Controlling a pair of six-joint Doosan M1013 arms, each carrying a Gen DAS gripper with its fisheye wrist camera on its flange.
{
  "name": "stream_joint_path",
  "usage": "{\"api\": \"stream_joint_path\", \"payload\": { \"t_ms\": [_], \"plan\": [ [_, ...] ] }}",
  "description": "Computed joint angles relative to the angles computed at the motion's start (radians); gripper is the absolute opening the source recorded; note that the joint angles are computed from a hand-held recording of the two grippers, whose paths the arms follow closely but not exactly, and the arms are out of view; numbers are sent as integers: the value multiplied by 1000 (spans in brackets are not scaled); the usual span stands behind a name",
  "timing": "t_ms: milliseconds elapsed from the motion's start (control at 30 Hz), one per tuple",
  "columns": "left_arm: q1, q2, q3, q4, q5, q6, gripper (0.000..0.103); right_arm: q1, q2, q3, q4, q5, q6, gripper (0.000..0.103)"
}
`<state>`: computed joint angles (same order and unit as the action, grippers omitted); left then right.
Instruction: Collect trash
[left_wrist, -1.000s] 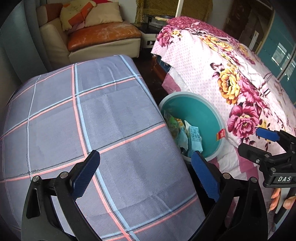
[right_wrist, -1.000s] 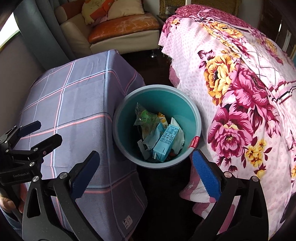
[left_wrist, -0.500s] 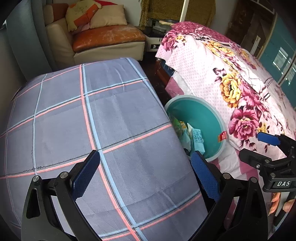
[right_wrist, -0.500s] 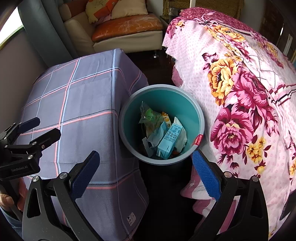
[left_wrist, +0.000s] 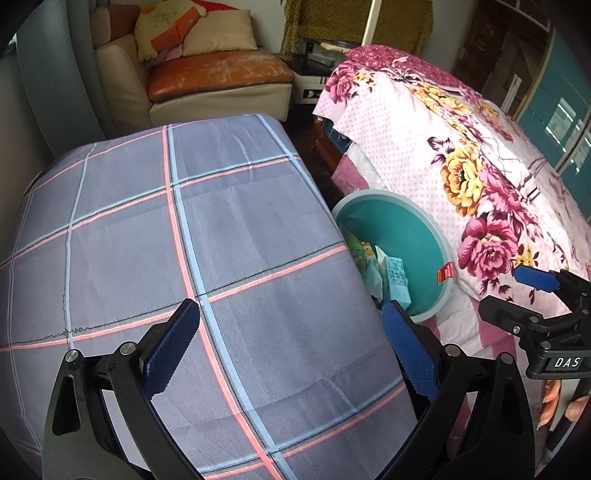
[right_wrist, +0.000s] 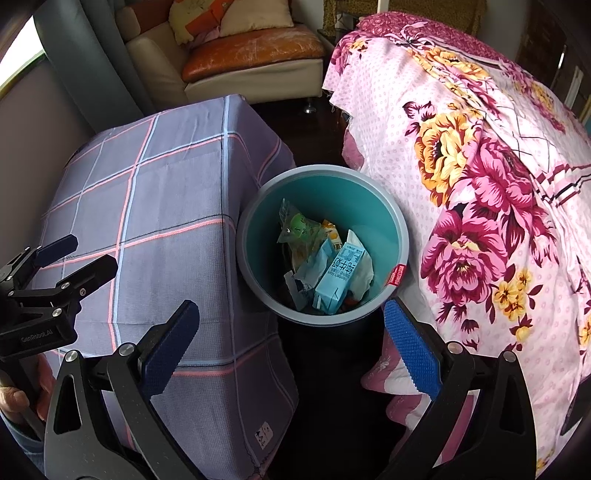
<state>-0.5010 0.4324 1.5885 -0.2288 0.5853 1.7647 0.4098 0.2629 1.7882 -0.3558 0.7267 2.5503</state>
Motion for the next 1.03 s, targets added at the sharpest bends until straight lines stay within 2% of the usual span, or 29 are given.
{"api": "stream_joint_path", "payload": {
  "t_ms": [1033],
  "plan": [
    [13, 5, 3, 30, 21, -44, 99, 13, 5, -14, -26, 47, 28, 96]
  ]
}}
